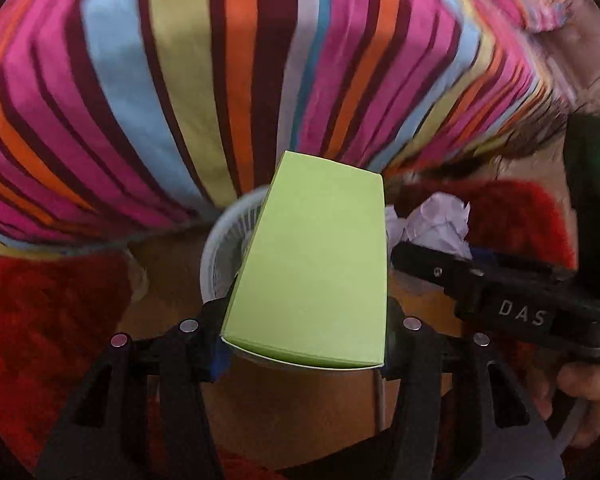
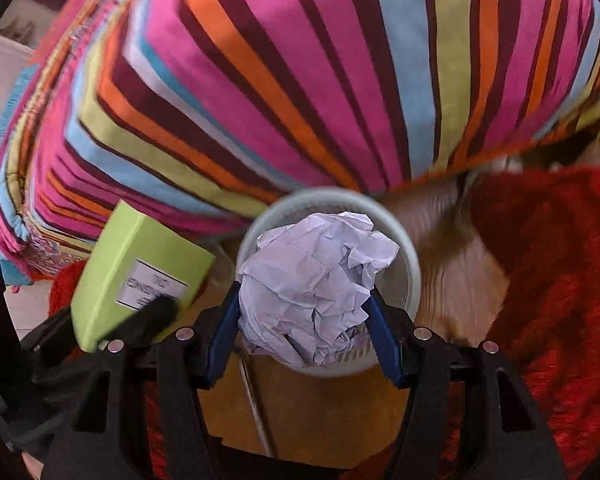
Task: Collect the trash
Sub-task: 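Carry the green box with the left tool while the right tool carries the crumpled paper to the wastebasket, then open both tools to drop the green box and crumpled paper into the wastebasket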
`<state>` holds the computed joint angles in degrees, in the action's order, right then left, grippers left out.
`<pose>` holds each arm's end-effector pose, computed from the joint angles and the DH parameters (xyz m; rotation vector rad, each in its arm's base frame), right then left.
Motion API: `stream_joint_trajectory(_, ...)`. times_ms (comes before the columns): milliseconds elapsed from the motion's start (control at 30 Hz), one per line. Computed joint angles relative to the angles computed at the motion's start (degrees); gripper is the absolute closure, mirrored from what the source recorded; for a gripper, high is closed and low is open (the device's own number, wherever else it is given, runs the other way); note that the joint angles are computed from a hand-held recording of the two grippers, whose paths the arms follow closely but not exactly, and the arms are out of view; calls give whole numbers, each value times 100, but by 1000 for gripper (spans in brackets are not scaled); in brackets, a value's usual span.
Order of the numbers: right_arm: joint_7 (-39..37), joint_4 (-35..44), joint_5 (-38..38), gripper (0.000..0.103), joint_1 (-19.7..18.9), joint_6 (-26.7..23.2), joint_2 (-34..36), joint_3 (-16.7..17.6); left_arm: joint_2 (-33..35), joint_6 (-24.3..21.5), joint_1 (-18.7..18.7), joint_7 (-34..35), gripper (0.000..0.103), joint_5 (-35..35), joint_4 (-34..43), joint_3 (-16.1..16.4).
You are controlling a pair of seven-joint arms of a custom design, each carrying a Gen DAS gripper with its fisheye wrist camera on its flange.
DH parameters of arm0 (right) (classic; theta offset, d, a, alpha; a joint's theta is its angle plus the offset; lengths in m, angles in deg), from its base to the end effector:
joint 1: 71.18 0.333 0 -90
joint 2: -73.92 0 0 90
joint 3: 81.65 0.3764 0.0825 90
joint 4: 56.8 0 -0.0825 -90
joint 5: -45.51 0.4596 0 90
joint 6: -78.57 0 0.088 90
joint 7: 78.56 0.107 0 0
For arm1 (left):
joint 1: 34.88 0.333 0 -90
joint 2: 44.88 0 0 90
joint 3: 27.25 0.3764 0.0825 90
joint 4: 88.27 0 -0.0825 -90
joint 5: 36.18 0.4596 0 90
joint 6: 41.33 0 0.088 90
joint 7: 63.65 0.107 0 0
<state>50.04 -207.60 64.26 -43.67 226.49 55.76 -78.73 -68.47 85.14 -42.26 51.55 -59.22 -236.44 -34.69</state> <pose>0.4062 0.2316 0.3849 -1.5711 2.3641 0.2028 0.4256 -0.1257 0.4140 1.5767 -2.5216 0.3509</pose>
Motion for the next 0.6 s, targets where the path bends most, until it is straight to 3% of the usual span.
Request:
stream_joint_trajectory(200,-274,162,788,46,18,-340,557,-159,684,-411,30,-428,50,332,215,-178)
stream_joint_trajectory(400,-281,244,1149,46,-146,-617,952,25,1151,-620,47,-1054,50,927,393,-313)
stream_joint_trajectory(600,-539,403,1379,46,-351,-813,1412,137,1505,-832,71,-1352,50,1073,516,-251)
